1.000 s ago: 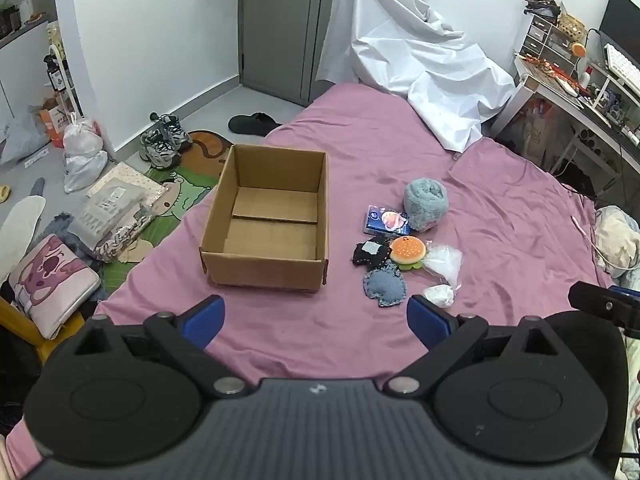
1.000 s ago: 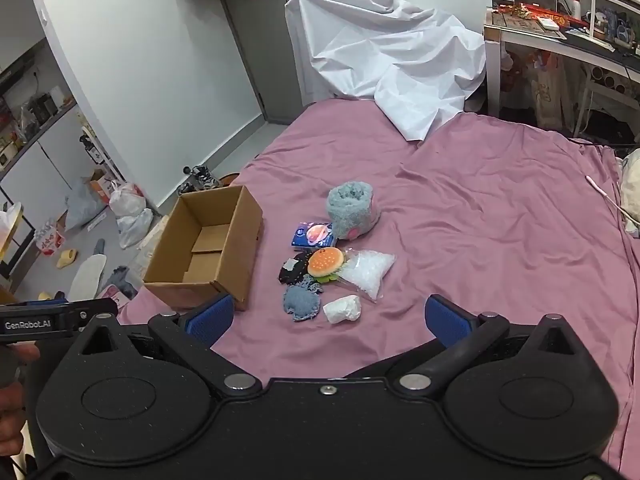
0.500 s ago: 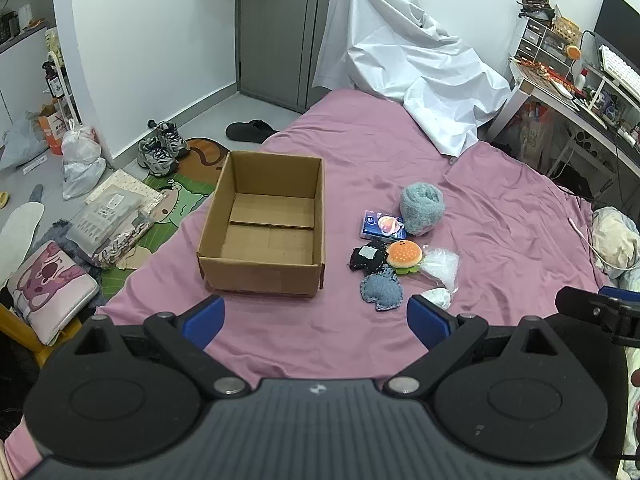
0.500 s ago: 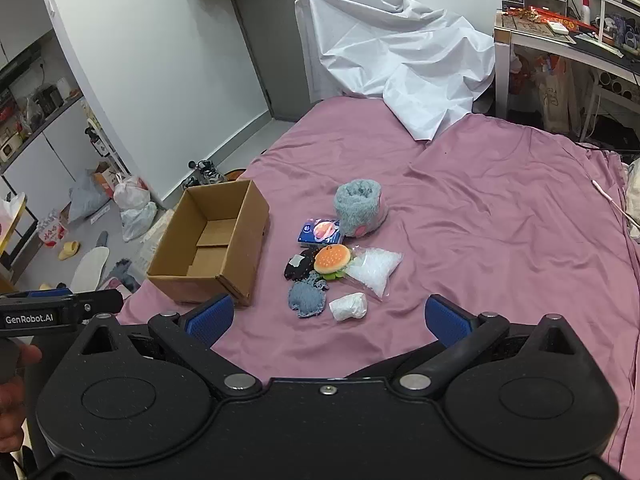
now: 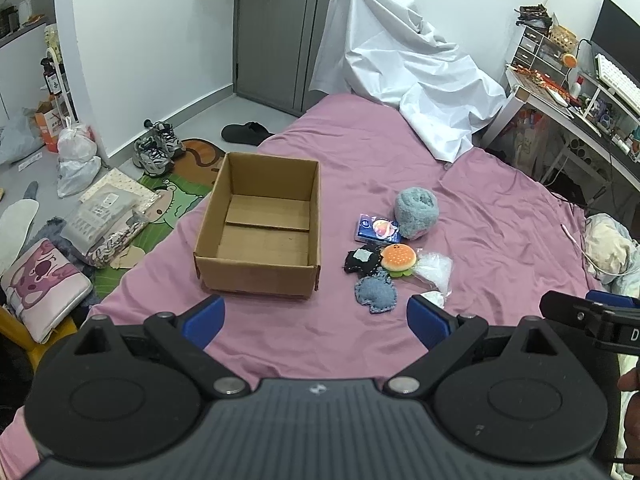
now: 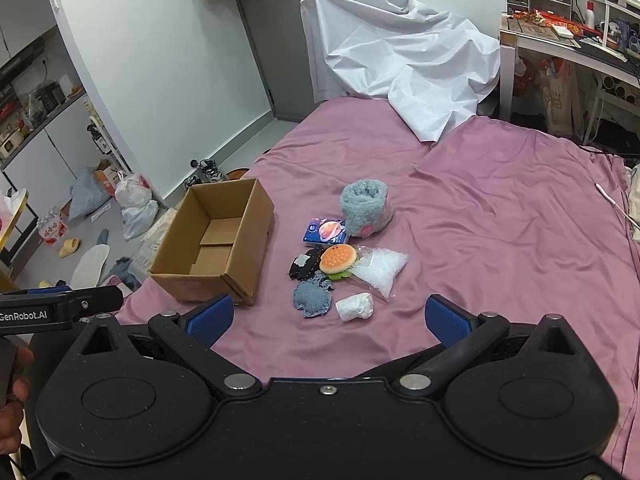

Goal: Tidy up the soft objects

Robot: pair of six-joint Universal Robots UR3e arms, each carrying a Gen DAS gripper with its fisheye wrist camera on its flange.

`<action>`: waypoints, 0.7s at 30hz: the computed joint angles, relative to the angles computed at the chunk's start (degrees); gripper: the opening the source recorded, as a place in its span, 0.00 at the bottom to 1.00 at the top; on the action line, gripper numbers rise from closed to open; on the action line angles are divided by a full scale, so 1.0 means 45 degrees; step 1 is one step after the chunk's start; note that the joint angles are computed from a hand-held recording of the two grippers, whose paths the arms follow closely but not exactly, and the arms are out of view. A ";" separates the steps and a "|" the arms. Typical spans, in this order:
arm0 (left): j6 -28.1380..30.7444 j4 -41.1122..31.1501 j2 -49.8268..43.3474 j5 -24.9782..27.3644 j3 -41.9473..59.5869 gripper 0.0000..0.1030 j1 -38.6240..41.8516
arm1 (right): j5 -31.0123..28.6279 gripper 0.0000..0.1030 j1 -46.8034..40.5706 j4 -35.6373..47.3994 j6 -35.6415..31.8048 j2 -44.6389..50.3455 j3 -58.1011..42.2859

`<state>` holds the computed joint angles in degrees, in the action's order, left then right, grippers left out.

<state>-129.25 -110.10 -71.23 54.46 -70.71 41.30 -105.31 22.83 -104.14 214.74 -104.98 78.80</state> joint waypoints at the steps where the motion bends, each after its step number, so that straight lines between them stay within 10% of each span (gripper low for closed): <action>1: 0.0043 -0.0018 0.0015 0.0000 -0.0005 0.94 0.0032 | 0.0024 1.00 -0.0009 -0.0008 0.0014 0.0002 0.0007; 21: 0.0644 0.0429 0.0906 0.0215 -0.0777 0.97 0.0031 | -0.0238 1.00 0.0276 -0.0189 0.0260 0.0006 0.0127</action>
<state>-126.36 -108.17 -67.16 55.42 -74.21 41.44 -106.39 24.07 -104.99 215.91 -104.96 79.37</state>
